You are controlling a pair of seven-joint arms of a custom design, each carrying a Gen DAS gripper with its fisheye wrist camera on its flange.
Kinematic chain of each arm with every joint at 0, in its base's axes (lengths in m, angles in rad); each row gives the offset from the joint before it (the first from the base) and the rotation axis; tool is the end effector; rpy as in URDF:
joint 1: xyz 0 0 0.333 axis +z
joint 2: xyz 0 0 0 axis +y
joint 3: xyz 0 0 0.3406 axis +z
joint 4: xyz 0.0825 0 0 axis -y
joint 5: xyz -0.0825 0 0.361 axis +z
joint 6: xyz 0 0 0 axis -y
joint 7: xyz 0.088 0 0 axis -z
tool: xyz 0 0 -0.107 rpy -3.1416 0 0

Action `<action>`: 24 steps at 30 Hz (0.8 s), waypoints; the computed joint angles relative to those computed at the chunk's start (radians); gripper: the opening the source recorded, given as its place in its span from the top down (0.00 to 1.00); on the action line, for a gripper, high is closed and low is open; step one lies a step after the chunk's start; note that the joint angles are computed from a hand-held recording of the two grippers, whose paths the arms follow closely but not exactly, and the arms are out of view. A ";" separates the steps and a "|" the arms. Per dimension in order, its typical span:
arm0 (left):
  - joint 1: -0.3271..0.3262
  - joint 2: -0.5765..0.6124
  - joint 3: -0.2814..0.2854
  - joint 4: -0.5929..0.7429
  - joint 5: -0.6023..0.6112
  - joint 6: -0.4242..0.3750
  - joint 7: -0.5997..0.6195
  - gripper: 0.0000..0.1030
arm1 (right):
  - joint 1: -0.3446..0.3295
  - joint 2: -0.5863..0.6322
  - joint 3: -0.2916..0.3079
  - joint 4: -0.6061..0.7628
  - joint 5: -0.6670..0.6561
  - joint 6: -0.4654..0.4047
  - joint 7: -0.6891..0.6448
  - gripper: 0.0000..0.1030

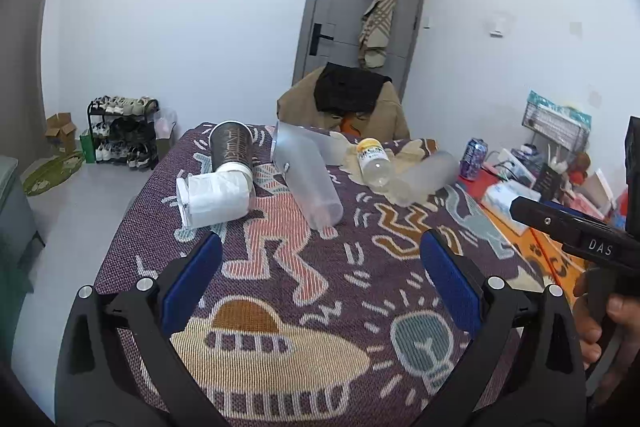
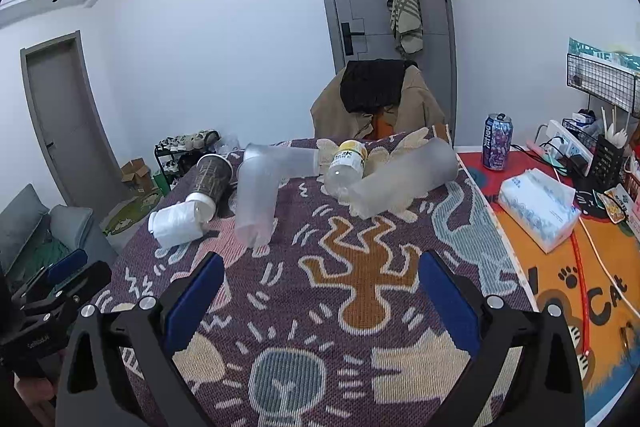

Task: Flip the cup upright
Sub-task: 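Move the right tool toward the lying vitamin C bottle and close around it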

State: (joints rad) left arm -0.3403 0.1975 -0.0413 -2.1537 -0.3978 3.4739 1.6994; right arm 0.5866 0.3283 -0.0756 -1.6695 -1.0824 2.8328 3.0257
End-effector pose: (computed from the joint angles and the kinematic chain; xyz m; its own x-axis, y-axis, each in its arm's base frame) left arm 0.5655 -0.1758 0.4816 -0.1512 -0.9734 0.1720 -0.4771 -0.0805 -0.8752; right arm 0.5651 0.3772 0.5224 0.0782 -0.9832 -0.1648 -0.5336 0.0984 -0.8400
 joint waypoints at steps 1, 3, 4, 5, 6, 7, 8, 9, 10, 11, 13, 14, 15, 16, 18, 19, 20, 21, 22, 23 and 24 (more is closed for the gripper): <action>-0.007 0.007 0.009 0.016 -0.009 -0.010 0.004 0.05 | -0.009 0.010 0.006 0.015 0.022 -0.001 -0.024 0.07; -0.053 0.024 0.054 0.052 -0.044 -0.030 0.029 0.05 | -0.027 0.032 0.012 0.049 0.077 -0.002 -0.077 0.07; -0.090 0.033 0.092 0.071 -0.068 -0.042 0.048 0.05 | -0.032 0.044 0.011 0.069 0.106 -0.007 -0.102 0.07; -0.133 0.045 0.135 0.095 -0.092 -0.057 0.063 0.05 | -0.038 0.057 0.010 0.089 0.137 -0.007 -0.130 0.07; -0.145 0.053 0.150 0.109 -0.094 -0.065 0.061 0.05 | -0.039 0.067 0.005 0.103 0.160 -0.008 -0.149 0.07; -0.169 0.062 0.178 0.128 -0.100 -0.079 0.058 0.05 | -0.041 0.080 0.001 0.121 0.188 -0.010 -0.173 0.07; -0.196 0.072 0.209 0.146 -0.103 -0.094 0.050 0.05 | -0.048 0.096 0.002 0.145 0.223 -0.012 -0.206 0.07; -0.221 0.082 0.239 0.165 -0.101 -0.108 0.039 0.05 | -0.048 0.106 -0.003 0.158 0.246 -0.013 -0.226 0.07; -0.228 0.090 0.251 0.179 -0.091 -0.117 0.025 0.05 | -0.053 0.121 -0.002 0.178 0.279 -0.015 -0.259 0.07; -0.248 0.101 0.278 0.198 -0.085 -0.129 0.013 0.05 | -0.058 0.131 -0.002 0.191 0.308 -0.014 -0.287 0.07; -0.288 0.118 0.330 0.224 -0.070 -0.150 -0.014 0.05 | -0.072 0.162 0.004 0.231 0.371 -0.013 -0.353 0.07; -0.295 0.130 0.346 0.245 -0.061 -0.168 -0.031 0.05 | -0.085 0.180 0.012 0.255 0.408 -0.015 -0.394 0.07; -0.302 0.140 0.362 0.262 -0.052 -0.183 -0.048 0.05 | -0.090 0.194 0.015 0.274 0.439 -0.018 -0.424 0.07; -0.311 0.151 0.379 0.279 -0.043 -0.199 -0.067 0.05 | -0.098 0.210 0.022 0.298 0.473 -0.024 -0.457 0.08; -0.347 0.184 0.441 0.320 -0.021 -0.232 -0.114 0.05 | -0.122 0.248 0.042 0.350 0.546 -0.038 -0.533 0.10; -0.374 0.204 0.482 0.342 -0.007 -0.251 -0.140 0.05 | -0.137 0.268 0.058 0.378 0.586 -0.044 -0.577 0.11; -0.397 0.229 0.525 0.369 0.008 -0.279 -0.170 0.05 | -0.161 0.298 0.085 0.424 0.635 -0.060 -0.636 0.11; -0.397 0.248 0.536 0.394 0.020 -0.301 -0.191 0.05 | -0.170 0.318 0.094 0.454 0.666 -0.074 -0.670 0.13; -0.387 0.262 0.536 0.415 0.030 -0.315 -0.208 0.05 | -0.186 0.349 0.111 0.504 0.706 -0.101 -0.713 0.15; -0.380 0.281 0.540 0.437 0.040 -0.329 -0.228 0.05 | -0.199 0.377 0.127 0.547 0.744 -0.123 -0.751 0.15; -0.374 0.296 0.544 0.458 0.051 -0.346 -0.245 0.05 | -0.214 0.417 0.143 0.612 0.785 -0.158 -0.791 0.17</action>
